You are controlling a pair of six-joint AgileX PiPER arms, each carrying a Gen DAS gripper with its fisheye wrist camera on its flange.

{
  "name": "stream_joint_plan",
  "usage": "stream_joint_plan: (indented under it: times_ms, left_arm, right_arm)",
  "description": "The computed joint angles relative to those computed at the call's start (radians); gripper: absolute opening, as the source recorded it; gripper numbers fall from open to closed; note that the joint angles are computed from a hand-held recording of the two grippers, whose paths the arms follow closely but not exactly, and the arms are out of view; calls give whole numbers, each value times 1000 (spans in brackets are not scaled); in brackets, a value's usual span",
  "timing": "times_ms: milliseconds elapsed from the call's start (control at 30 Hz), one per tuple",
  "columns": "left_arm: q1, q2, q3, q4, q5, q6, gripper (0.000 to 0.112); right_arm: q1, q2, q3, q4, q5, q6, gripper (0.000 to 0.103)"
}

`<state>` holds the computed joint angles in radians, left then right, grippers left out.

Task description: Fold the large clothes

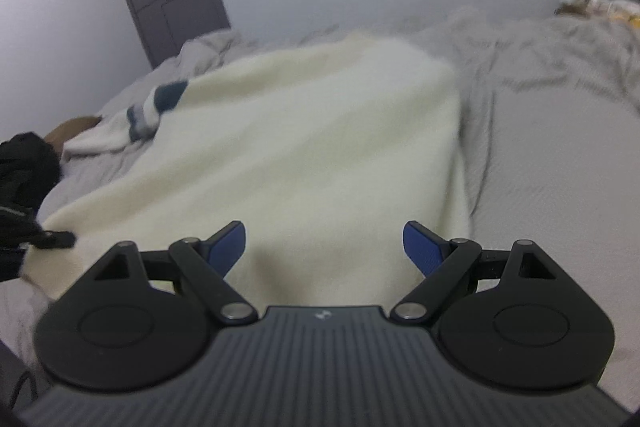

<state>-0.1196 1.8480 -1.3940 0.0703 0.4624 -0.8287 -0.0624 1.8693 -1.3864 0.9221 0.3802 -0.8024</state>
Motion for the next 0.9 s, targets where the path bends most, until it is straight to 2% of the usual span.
stream_joint_plan:
  times_ms: [67,133,200,267,333,467,600,900]
  left_arm:
    - [14,23,-33,-77,39,74,16]
    - [32,18,-4,-139,27,134,21]
    - [29,17,-12,-144,56,133,35]
    - [30,12,-20,-176,70,167,57]
    - [21,-1,-28,-174,80,190,62]
    - [-22,-21,-67,-82,96,152,62]
    - [-81,-18,-157,-30,142,159,62]
    - [-184,108,-455,60,313,193,62]
  right_arm:
    - [-5,31,-31,-48,51,66,87]
    - [-5,61,-62,-105,90,134,87]
    - [-5,79,-73,-124,106,163,87]
    - [0,79,-69,-123,102,168,88]
    - [1,76,-73,-121,105,178,88]
    - [-37,57,-64,-14,136,140,87]
    - [-72,34,-58,-7,109,217,87]
    - [-189,107,-125,56,148,427,87]
